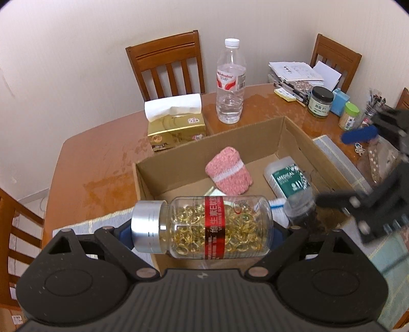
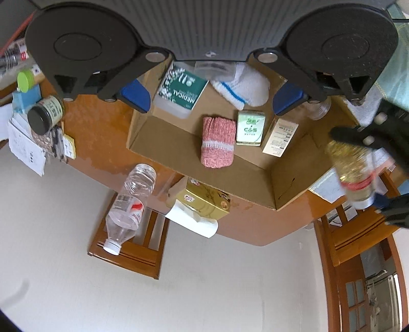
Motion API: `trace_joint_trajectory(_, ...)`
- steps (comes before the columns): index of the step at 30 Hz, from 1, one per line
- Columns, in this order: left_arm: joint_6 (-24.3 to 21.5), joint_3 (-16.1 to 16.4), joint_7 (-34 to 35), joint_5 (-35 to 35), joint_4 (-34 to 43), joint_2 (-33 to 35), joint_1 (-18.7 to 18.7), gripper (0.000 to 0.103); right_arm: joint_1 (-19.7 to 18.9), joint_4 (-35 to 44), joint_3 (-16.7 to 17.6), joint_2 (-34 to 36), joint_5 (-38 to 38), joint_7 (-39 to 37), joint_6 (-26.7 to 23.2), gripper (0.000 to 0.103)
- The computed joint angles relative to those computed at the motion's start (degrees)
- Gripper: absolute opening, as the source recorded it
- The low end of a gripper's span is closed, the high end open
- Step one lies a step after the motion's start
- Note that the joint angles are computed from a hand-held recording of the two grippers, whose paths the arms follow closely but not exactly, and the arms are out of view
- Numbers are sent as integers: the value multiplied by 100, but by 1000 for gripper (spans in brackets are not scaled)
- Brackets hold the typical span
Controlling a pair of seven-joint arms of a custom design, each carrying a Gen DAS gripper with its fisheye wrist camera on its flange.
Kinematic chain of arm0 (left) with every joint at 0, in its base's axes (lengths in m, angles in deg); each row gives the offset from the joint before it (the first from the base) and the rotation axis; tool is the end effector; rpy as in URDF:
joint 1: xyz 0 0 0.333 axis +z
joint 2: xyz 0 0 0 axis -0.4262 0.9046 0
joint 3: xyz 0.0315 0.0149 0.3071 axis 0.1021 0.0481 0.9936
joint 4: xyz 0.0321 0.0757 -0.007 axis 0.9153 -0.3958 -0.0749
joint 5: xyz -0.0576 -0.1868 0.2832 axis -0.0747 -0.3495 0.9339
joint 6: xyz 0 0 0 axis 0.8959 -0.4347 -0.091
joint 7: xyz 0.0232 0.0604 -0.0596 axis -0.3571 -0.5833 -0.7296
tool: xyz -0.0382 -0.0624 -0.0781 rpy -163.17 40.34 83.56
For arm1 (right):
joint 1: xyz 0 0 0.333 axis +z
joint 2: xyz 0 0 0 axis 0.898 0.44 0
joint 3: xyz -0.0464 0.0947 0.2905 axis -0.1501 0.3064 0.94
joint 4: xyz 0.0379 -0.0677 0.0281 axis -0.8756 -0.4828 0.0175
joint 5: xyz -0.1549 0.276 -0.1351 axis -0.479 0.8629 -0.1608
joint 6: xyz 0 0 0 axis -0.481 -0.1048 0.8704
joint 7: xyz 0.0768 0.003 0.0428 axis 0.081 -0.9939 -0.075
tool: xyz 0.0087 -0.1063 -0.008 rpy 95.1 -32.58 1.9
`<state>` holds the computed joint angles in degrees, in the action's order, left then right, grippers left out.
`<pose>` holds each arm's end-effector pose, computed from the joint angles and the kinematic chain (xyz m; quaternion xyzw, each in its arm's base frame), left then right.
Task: Organize objects
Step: 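Carry both items over the box and release the pink sock from the right tool, then lower the capsule bottle into the box and open the left tool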
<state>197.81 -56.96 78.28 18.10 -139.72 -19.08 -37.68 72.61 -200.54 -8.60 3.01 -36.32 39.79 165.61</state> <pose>0.4299 -0.2380 0.6197 -0.5899 0.7452 -0.2091 0.2302 0.4655 0.0217 0.6095 -0.8381 0.4257 -0.1794 0.2900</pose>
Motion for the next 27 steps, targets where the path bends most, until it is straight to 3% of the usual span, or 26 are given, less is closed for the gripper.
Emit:
trace_joint_trajectory(13,22,156,206,336,911,1037,3,93,-97,-370,-22,-476,-218,671,-202,103)
trace_joint_trajectory(27,-5,367,113,608,1247,1655,-68,94,-198,-519,4,-583,-630,1250,-104,103)
